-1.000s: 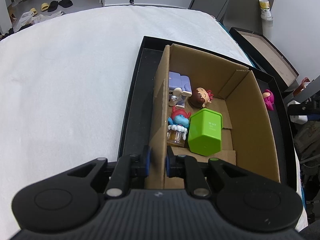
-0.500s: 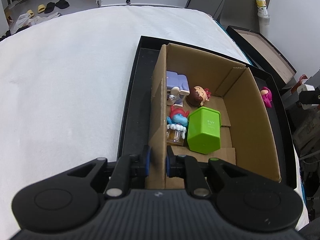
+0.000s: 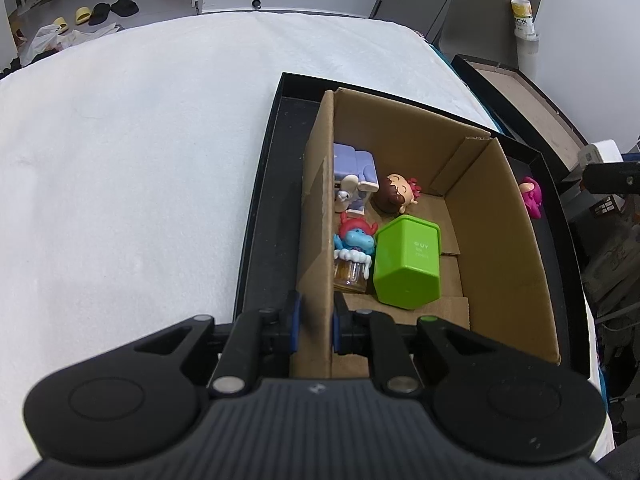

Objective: Organize rigid objects
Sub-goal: 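Carry the white charger into the box and release it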

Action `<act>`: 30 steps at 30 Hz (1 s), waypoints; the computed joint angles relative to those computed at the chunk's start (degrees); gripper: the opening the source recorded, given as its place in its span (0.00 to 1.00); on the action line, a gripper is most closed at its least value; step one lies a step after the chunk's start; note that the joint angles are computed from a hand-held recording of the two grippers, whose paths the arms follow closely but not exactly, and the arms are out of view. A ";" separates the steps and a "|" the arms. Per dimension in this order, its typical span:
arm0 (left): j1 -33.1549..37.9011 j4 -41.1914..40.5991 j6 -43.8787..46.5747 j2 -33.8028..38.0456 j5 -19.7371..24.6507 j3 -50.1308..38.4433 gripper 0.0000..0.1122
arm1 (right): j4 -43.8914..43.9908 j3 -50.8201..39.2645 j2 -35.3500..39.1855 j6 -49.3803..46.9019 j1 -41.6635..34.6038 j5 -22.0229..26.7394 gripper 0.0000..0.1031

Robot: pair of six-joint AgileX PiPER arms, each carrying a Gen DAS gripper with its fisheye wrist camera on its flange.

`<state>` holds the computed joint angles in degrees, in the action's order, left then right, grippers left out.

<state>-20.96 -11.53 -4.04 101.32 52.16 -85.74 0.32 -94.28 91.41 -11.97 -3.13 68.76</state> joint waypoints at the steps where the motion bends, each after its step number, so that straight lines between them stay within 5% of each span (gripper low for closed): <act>1: 0.00 -0.06 0.05 -0.08 -0.13 0.14 0.13 | 0.04 -0.16 0.14 -0.23 0.25 0.09 0.59; 30: 1.88 -4.32 1.18 -0.20 0.29 0.68 0.14 | -4.40 -3.25 9.81 -5.43 10.16 -1.82 0.59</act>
